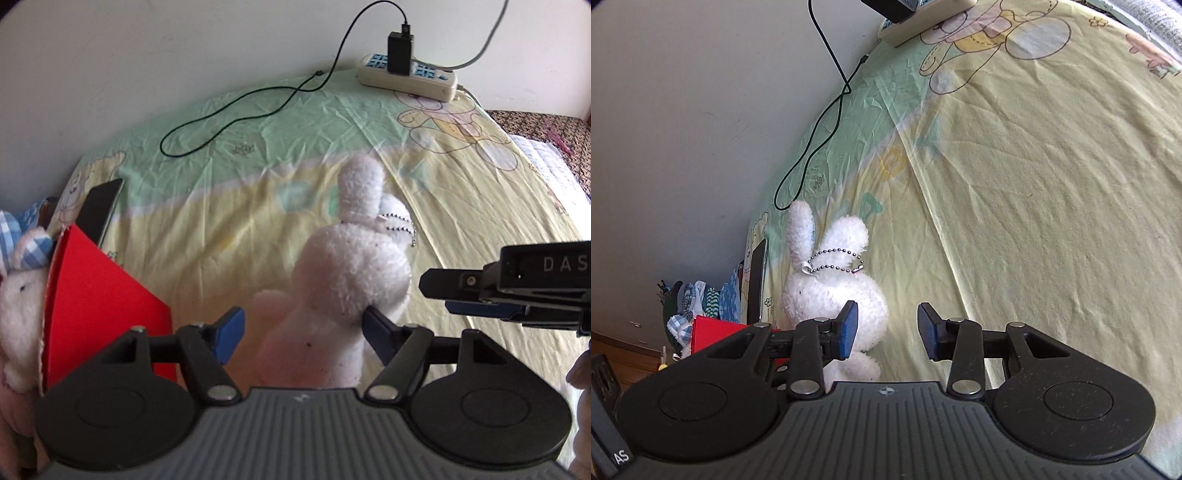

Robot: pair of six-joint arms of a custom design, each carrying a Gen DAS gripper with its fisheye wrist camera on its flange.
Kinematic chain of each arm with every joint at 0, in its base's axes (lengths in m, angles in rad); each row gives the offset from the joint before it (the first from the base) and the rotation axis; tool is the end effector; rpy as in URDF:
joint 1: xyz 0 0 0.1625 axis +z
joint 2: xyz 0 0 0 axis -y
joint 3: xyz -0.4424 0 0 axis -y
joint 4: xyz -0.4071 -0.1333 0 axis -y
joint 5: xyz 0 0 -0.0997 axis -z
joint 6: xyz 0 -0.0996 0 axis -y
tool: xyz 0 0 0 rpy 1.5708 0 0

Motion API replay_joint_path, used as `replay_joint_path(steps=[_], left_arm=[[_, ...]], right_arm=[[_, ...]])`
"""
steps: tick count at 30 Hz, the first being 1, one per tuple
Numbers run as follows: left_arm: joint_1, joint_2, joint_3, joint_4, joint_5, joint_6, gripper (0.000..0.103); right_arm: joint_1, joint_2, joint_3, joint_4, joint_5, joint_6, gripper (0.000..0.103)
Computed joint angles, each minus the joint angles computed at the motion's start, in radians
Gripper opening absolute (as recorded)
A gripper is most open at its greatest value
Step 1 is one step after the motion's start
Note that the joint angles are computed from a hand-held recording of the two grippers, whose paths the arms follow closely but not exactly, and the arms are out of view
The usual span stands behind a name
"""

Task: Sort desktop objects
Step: 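Move the right gripper to the second white bunny with plaid ears, then close the right gripper on the second white bunny's body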

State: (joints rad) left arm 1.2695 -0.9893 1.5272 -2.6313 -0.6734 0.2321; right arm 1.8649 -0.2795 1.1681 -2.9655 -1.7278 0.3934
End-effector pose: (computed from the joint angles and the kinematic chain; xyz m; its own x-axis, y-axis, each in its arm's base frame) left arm -0.0091 -0.7407 0.3196 -0.6331 0.0078 -0.7740 0.4139 0.8484 -0.3299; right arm 0.3494 -0.7476 -0.0692 -0.9906 0.1234 -0.0595 0.1366 0.8551 -0.5002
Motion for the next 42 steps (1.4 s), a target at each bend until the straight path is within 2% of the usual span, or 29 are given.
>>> replay_joint_path(steps=[3, 4, 6, 8, 11, 13, 14, 15, 18, 25, 28, 30, 31, 35, 38, 42], left_arm=[[0.007, -0.002, -0.01, -0.019, -0.034, 0.004, 0.077], [0.012, -0.001, -0.015, -0.016, -0.048, 0.006, 0.083], [0.021, 0.008, -0.034, 0.015, -0.057, -0.007, 0.088], [0.035, 0.007, -0.055, 0.074, -0.096, -0.056, 0.089], [0.046, 0.014, -0.077, 0.131, -0.121, -0.093, 0.084], [0.049, 0.016, -0.084, 0.162, -0.139, -0.098, 0.071], [0.048, 0.016, -0.085, 0.172, -0.147, -0.1, 0.07], [0.044, 0.019, -0.081, 0.166, -0.138, -0.091, 0.072], [0.036, 0.021, -0.068, 0.153, -0.119, -0.06, 0.072], [0.012, -0.02, -0.018, 0.176, -0.195, -0.083, 0.073], [0.009, -0.047, 0.006, 0.214, -0.278, -0.129, 0.073], [0.009, -0.068, 0.023, 0.246, -0.364, -0.148, 0.074], [0.004, -0.077, 0.035, 0.261, -0.385, -0.157, 0.074], [-0.018, -0.102, 0.11, 0.239, -0.37, -0.126, 0.074], [-0.024, -0.13, 0.154, 0.217, -0.348, -0.11, 0.074], [-0.023, -0.181, 0.202, 0.207, -0.336, -0.116, 0.081]], right_arm=[[-0.012, 0.01, -0.002, -0.031, 0.039, 0.012, 0.04], [-0.016, 0.014, -0.006, -0.038, 0.051, 0.015, 0.04], [-0.024, 0.023, -0.014, -0.048, 0.083, 0.013, 0.04], [-0.03, 0.032, -0.022, -0.055, 0.113, 0.013, 0.04], [-0.044, 0.044, -0.028, -0.075, 0.187, 0.031, 0.04], [-0.053, 0.048, -0.032, -0.068, 0.245, 0.034, 0.04], [-0.055, 0.05, -0.036, -0.055, 0.276, 0.03, 0.04], [-0.055, 0.053, -0.047, -0.035, 0.292, 0.023, 0.041], [-0.042, 0.054, -0.055, -0.031, 0.268, -0.016, 0.041], [-0.041, -0.012, 0.036, -0.056, 0.26, -0.028, 0.041], [-0.041, -0.058, 0.108, -0.094, 0.257, -0.003, 0.041], [-0.048, -0.099, 0.17, -0.108, 0.306, 0.015, 0.039], [-0.045, -0.11, 0.19, -0.113, 0.313, 0.024, 0.039], [-0.014, -0.145, 0.251, -0.153, 0.215, -0.033, 0.04], [-0.025, -0.155, 0.277, -0.138, 0.25, -0.003, 0.04], [-0.01, -0.154, 0.281, -0.108, 0.263, -0.048, 0.04]])
